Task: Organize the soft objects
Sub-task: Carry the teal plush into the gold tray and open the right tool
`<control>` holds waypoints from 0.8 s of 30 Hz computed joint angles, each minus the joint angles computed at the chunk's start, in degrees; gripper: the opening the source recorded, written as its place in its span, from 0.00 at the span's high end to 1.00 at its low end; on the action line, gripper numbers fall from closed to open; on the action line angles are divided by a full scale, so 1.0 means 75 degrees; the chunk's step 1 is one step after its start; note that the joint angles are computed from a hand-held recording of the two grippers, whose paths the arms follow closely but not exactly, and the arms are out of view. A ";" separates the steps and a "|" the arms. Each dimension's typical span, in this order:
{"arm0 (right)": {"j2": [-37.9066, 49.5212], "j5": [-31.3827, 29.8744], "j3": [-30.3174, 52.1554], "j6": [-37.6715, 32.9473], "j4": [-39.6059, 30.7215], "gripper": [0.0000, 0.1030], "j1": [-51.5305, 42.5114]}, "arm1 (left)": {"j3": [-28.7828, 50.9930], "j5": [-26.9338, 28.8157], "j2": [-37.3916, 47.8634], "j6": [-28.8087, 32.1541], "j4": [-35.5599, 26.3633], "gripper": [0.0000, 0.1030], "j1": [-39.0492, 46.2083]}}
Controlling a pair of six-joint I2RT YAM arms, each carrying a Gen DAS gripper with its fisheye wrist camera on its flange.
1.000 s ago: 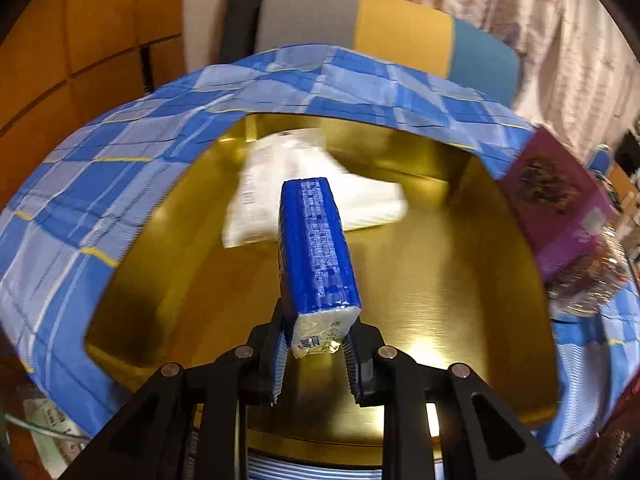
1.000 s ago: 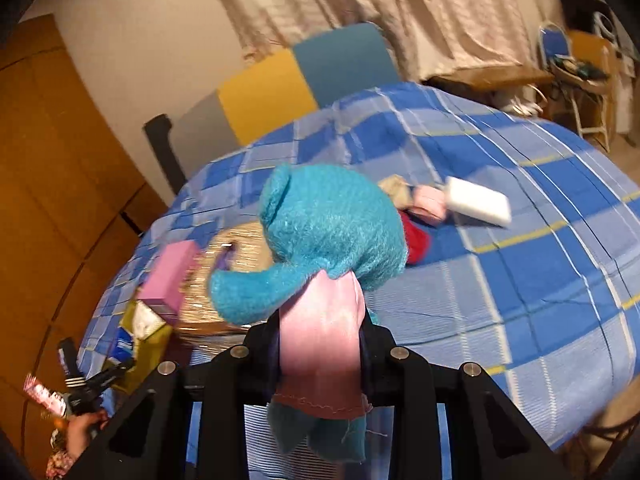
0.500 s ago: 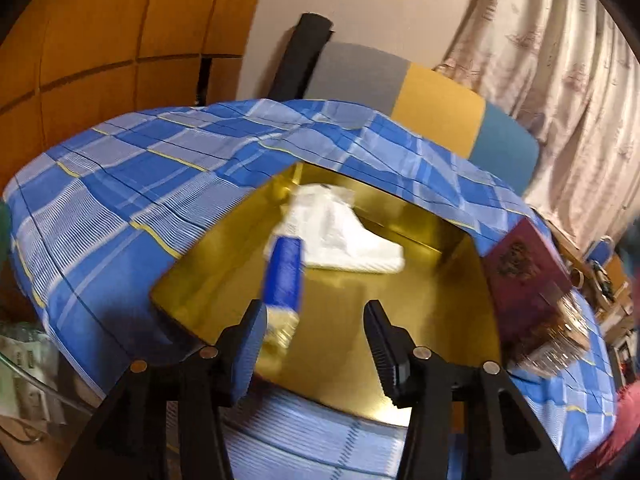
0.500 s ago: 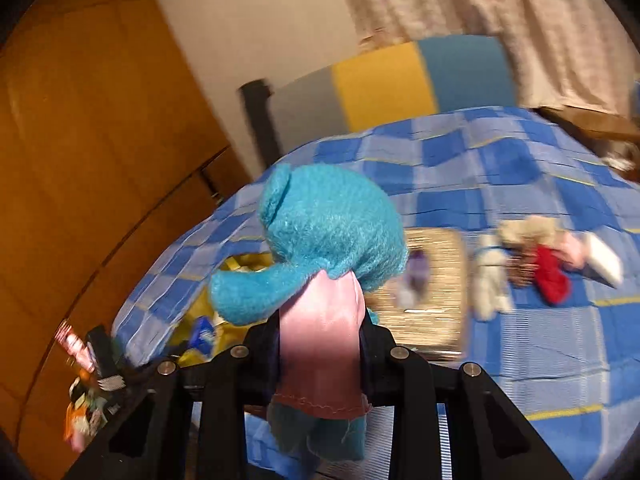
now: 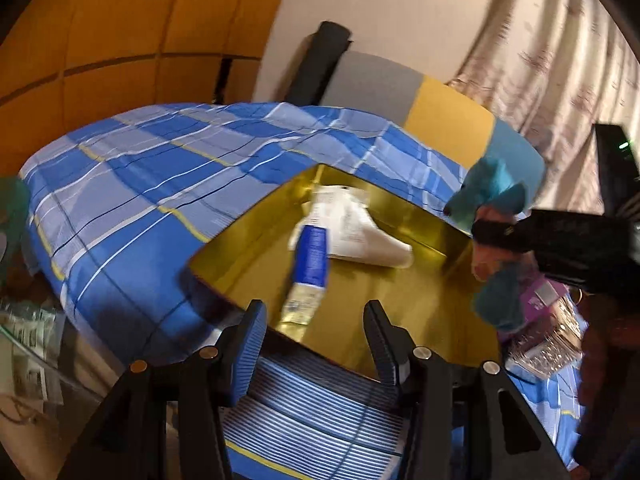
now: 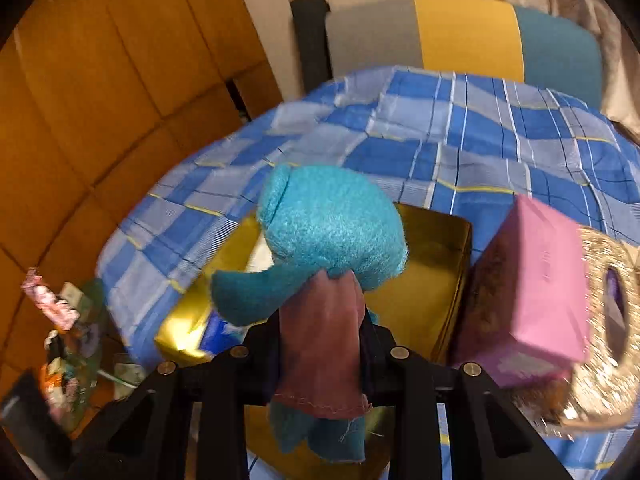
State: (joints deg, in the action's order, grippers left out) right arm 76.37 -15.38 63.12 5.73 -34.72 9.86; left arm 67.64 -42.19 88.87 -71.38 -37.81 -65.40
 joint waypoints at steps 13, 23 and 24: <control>0.2691 0.1815 0.1386 0.0137 0.0350 0.66 0.0748 | -0.0283 0.0251 -0.0115 0.0203 0.0490 0.51 0.0128; 0.2740 0.2150 0.1529 0.0399 0.0105 0.36 0.0860 | -0.0490 0.0605 -0.0197 0.0288 0.0926 0.51 0.0205; 0.2594 0.2158 0.1474 0.0401 0.0105 0.35 0.0885 | -0.0480 0.0644 -0.0174 0.0321 0.0959 0.51 0.0196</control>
State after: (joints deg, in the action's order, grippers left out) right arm 95.83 0.80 74.17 8.74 -33.93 16.50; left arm 64.04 -37.36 87.56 -68.97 -30.62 -63.93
